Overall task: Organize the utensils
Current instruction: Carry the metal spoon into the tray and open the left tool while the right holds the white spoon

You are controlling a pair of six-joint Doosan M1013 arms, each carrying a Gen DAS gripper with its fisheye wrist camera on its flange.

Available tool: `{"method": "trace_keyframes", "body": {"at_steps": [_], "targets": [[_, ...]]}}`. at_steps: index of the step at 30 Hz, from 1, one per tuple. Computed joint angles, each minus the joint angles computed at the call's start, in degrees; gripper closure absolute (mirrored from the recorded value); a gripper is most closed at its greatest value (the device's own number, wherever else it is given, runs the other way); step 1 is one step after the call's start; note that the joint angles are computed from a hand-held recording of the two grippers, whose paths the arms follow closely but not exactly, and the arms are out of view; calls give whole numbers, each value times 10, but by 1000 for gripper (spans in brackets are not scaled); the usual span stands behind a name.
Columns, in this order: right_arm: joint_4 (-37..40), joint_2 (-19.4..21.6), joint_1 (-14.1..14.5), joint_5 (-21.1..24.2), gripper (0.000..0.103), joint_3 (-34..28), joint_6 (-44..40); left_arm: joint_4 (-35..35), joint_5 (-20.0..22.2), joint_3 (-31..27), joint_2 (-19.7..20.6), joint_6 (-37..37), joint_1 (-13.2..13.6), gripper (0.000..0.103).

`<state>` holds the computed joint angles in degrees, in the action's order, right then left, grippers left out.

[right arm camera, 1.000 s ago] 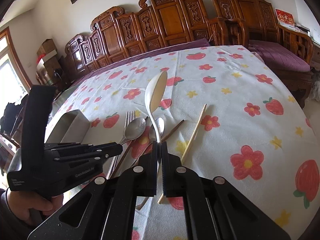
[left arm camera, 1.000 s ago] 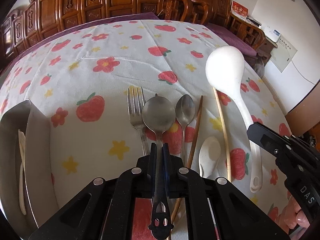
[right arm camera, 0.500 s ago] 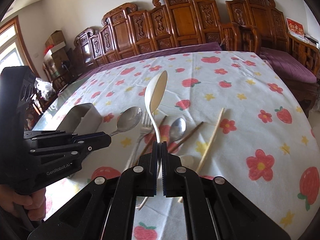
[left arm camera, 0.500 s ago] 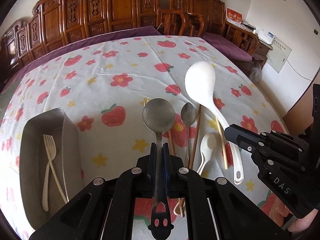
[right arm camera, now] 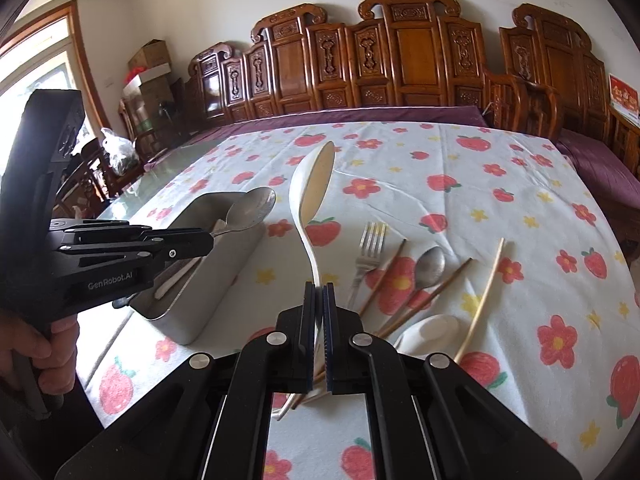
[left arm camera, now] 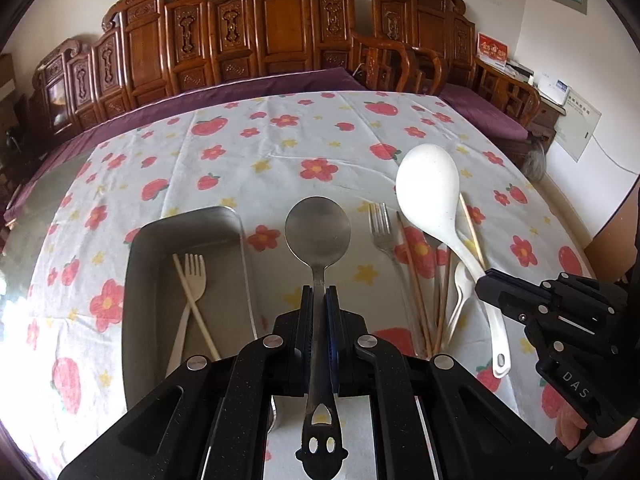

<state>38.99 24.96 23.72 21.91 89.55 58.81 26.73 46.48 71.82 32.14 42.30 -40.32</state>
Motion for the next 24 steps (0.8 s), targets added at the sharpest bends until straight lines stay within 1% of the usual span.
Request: {"method": "trace_keyframes", "body": {"at_steps": [7,13,17,19,21,24], "targets": [[-15,-3,17,5,98,3,-3,30,-3,41,-29,-37,7,98],[-25,-6,27,1,98,7,-3,45,3,62,-40,-61,18,98],[-37,-1,25,6,99,4,7,48,8,71,-39,-71,27,98],[-43,1,23,8,98,3,14,44,12,73,-33,-73,34,98],[-47,3,21,9,99,1,20,36,7,75,-30,-76,39,98],[-53,7,19,11,98,-3,28,36,10,73,-23,-79,43,98]]}}
